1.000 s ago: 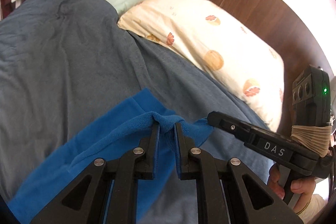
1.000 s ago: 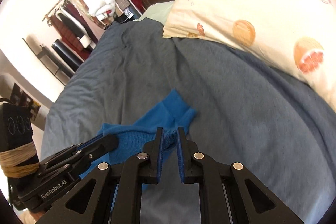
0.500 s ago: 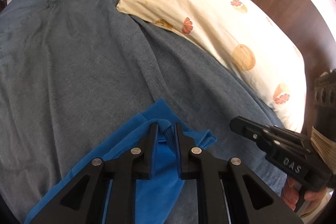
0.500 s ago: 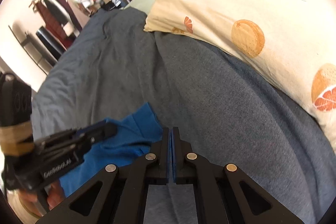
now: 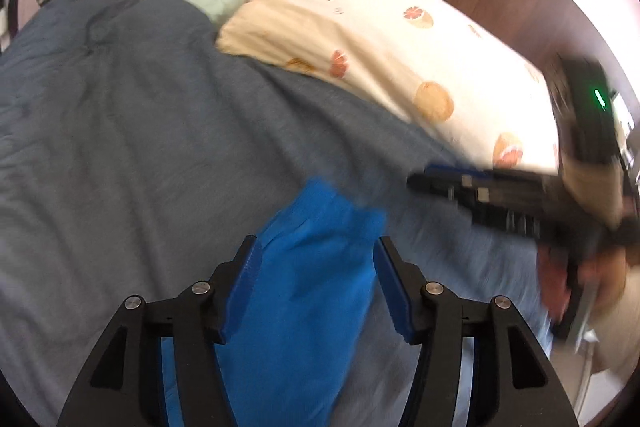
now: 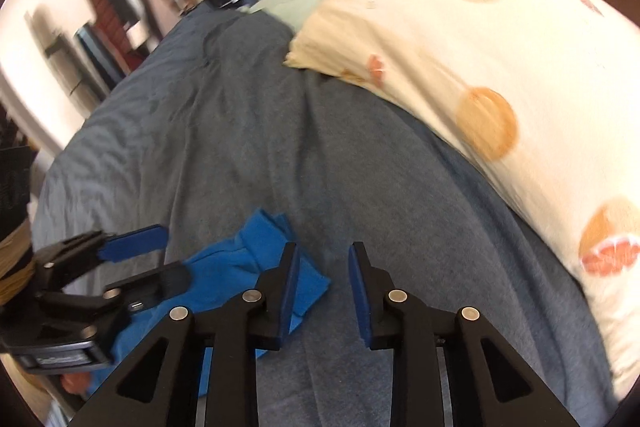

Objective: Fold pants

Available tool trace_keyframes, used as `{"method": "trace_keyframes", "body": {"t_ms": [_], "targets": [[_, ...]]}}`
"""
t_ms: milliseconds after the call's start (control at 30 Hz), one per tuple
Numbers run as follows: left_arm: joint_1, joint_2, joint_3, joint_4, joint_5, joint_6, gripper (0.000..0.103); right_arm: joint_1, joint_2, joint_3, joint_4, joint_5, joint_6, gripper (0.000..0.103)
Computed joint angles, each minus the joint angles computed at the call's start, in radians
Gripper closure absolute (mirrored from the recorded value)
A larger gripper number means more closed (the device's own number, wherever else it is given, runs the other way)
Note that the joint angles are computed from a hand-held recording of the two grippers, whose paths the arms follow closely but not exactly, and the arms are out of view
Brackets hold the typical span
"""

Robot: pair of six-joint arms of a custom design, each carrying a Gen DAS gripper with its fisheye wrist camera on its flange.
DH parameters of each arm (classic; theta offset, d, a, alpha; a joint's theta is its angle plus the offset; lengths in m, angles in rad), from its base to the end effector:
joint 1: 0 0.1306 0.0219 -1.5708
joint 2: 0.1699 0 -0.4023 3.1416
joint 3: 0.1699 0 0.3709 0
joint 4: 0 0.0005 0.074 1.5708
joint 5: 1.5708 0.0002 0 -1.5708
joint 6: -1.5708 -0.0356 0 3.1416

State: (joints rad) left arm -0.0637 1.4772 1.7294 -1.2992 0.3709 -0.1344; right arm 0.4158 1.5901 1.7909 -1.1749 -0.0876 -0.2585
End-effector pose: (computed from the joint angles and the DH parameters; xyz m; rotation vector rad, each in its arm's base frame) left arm 0.4634 -0.0430 0.5314 0.3829 2.5453 -0.4576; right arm 0.4768 0.2134 0.5090 -0.2376 2.5715 0.3695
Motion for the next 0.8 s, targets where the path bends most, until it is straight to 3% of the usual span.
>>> {"method": "trace_keyframes", "body": {"t_ms": [133,200,267,367,433,567,800], "targets": [[0.081,-0.027,-0.020,-0.104,-0.039,-0.111,0.046,0.023,0.088,0.130,-0.115,-0.039,0.115,0.072],[0.111,-0.025,-0.020,-0.168,-0.096,-0.196,0.046,0.037,0.159,0.229,-0.203,-0.047,0.177,0.072],[0.130,-0.028,-0.030,-0.195,-0.145,-0.267,0.046,0.061,0.235,0.337,-0.288,0.010,0.245,0.072],[0.161,-0.007,-0.024,-0.263,-0.148,-0.324,0.048,0.101,0.301,0.431,-0.345,0.109,0.365,0.072],[0.179,0.015,-0.012,-0.328,-0.125,-0.374,0.048,0.121,0.340,0.491,-0.398,0.126,0.431,0.072],[0.203,0.050,-0.011,-0.374,-0.104,-0.416,0.060,0.137,0.407,0.588,-0.485,0.152,0.475,0.072],[0.211,0.102,-0.017,-0.375,-0.107,-0.445,0.070,0.127,0.437,0.621,-0.509,0.152,0.480,0.072]]}}
